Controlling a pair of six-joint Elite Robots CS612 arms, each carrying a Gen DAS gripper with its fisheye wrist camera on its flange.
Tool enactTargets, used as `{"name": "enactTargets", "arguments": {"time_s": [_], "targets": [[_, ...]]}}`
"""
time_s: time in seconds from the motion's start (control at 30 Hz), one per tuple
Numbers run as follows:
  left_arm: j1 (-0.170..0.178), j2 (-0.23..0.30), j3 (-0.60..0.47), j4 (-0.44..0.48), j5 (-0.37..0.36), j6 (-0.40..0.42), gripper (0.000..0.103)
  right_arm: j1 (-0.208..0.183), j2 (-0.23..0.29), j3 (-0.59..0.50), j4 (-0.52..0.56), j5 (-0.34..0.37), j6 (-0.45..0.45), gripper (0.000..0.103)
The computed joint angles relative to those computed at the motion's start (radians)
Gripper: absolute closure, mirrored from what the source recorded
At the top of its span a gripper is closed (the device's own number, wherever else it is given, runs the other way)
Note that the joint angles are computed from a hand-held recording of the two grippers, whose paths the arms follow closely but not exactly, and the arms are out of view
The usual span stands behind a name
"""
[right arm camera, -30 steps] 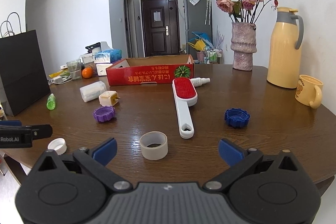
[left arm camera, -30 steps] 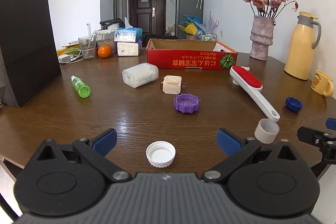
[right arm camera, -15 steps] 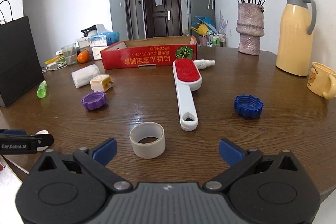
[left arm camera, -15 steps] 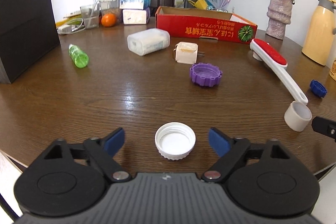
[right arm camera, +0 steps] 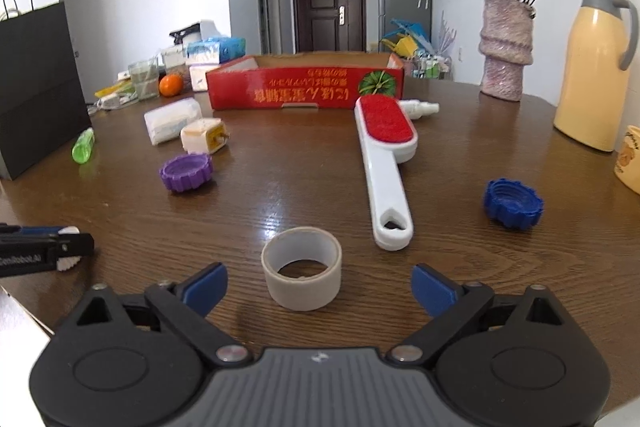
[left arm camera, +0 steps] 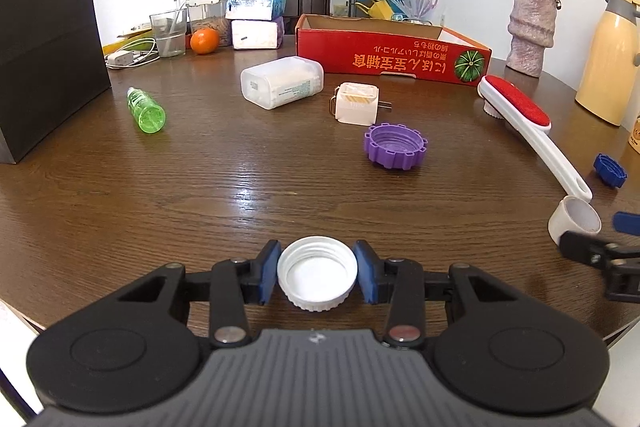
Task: Organize rigid objects
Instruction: 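Grasp the white bottle cap with the left tool while the right tool grasps the clear tape roll, then carry the white cap and tape roll with both tools over the cardboard box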
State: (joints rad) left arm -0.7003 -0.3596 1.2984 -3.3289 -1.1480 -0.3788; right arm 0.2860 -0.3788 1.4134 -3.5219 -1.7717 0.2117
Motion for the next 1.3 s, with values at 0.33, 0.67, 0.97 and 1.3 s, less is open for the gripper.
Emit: {"name": "enactTargets", "arguments": {"time_s": [0.33, 0.67, 0.97, 1.3], "targets": [[0.003, 0.001, 0.000, -0.009, -0.003, -0.003, 0.062, 0.000, 0.033, -0.054, -0.014, 0.026, -0.055, 0.061], [0.007, 0.002, -0.009, -0.012, -0.005, -0.002, 0.062, -0.004, 0.035, -0.056, -0.050, 0.044, -0.052, 0.061], [0.012, 0.000, -0.043, -0.036, 0.004, 0.024, 0.062, -0.008, 0.027, -0.072, -0.090, 0.041, -0.058, 0.061], [0.023, 0.020, -0.142, -0.043, 0.005, 0.066, 0.062, -0.020, 0.034, -0.138, -0.097, 0.034, -0.067, 0.061]]}}
